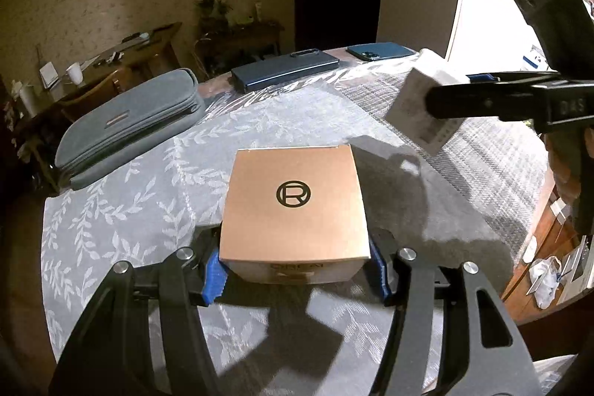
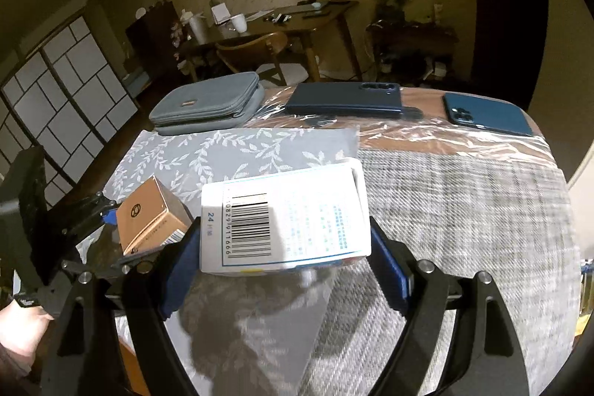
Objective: Collect trash
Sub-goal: 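Grasp the brown cardboard box with the left tool while the right tool grasps the white medicine box, then carry the brown box and white medicine box over the white bin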
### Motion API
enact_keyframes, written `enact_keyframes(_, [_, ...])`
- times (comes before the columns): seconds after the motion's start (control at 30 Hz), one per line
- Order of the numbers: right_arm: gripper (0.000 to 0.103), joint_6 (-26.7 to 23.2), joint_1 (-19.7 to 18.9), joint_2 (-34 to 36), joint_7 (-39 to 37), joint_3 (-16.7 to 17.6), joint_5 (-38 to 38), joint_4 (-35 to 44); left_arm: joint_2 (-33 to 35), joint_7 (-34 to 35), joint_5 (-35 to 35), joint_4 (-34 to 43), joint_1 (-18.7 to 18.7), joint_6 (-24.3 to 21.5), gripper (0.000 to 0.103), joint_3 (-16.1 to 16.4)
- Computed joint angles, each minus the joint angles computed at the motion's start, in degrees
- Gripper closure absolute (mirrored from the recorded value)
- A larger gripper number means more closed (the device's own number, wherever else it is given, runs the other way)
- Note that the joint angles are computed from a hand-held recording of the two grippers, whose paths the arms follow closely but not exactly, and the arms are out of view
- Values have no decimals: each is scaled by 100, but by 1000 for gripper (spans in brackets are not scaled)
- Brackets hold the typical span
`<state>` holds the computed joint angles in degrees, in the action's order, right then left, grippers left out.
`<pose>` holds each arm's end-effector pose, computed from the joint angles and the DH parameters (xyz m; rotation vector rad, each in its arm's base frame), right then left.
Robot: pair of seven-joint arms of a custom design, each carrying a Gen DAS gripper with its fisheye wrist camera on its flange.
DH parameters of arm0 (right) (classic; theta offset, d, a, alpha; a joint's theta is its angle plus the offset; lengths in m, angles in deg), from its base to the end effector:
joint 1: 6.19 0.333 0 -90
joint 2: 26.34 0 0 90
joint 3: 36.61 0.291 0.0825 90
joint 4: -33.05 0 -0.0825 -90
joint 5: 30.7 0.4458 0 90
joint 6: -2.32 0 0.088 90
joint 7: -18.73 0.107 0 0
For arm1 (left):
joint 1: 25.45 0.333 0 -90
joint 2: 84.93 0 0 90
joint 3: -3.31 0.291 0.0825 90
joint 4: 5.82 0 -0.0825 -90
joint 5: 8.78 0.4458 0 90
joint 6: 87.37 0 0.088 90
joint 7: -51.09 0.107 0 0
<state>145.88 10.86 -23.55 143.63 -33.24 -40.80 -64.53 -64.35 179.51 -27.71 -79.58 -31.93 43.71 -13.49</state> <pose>0.6439 0.2402 0.6027 -1.5802 1.8433 -0.4695 0.7121 -0.2697 0.6032 -0.9001 2.5407 -1.0105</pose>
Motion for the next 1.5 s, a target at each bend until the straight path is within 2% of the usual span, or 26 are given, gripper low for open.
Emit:
enact_keyframes(0.27, [22,184,-37,-716,281,172,-95,-843,-603,253,-362,-739,118,170,43,34])
enact_keyframes(0.57, [22,269,-86,-1328,363,438,77,-1519,-1281,570,-790,-1524,85,186,43,224])
enact_keyframes(1.03, [22,274,-12,-2060,472,797,403,-2272,-2115,1017,-1229,-2441,-106,-82,43,597])
enact_keyframes(1.5, [22,88,168,-2439,622,982,693,-2757,-2846,1526,-1496,-3205,-305,-492,43,933])
